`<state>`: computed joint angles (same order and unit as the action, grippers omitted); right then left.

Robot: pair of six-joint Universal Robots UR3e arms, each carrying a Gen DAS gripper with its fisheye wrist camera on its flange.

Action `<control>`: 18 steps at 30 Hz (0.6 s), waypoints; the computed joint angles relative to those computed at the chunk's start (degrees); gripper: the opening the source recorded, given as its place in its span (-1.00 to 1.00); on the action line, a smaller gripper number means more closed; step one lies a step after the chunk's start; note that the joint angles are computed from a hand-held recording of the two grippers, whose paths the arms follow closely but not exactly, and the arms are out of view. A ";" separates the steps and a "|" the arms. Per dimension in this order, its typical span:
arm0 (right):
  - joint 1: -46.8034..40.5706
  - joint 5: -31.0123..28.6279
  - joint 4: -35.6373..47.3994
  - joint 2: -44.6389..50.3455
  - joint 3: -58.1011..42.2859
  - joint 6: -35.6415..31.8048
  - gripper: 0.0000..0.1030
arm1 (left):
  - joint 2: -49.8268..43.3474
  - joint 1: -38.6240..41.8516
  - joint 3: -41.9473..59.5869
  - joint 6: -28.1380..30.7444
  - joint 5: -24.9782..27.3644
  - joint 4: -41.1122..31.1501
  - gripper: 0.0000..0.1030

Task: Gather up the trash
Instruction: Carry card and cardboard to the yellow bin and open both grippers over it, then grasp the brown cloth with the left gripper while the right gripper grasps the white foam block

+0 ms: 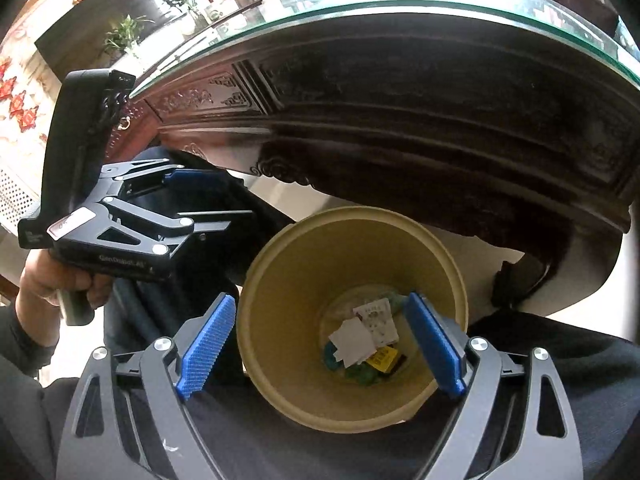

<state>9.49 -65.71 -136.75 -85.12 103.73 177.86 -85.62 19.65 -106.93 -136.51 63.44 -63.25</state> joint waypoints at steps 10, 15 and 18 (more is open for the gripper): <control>-3.74 5.90 -14.60 -3.93 5.41 0.44 0.79 | -1.07 0.58 6.82 -1.65 -3.07 -0.69 0.53; -1.56 -1.17 -20.63 -2.31 1.79 2.51 0.83 | -5.29 -0.34 15.93 -4.93 -4.30 0.93 0.59; -0.36 -5.12 -24.04 0.13 -2.21 1.71 0.83 | -8.92 -0.97 23.36 -7.62 -5.74 1.87 0.74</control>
<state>9.13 -70.83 -160.79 -84.99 101.53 179.57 -94.54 18.68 -83.57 -144.12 57.70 -61.38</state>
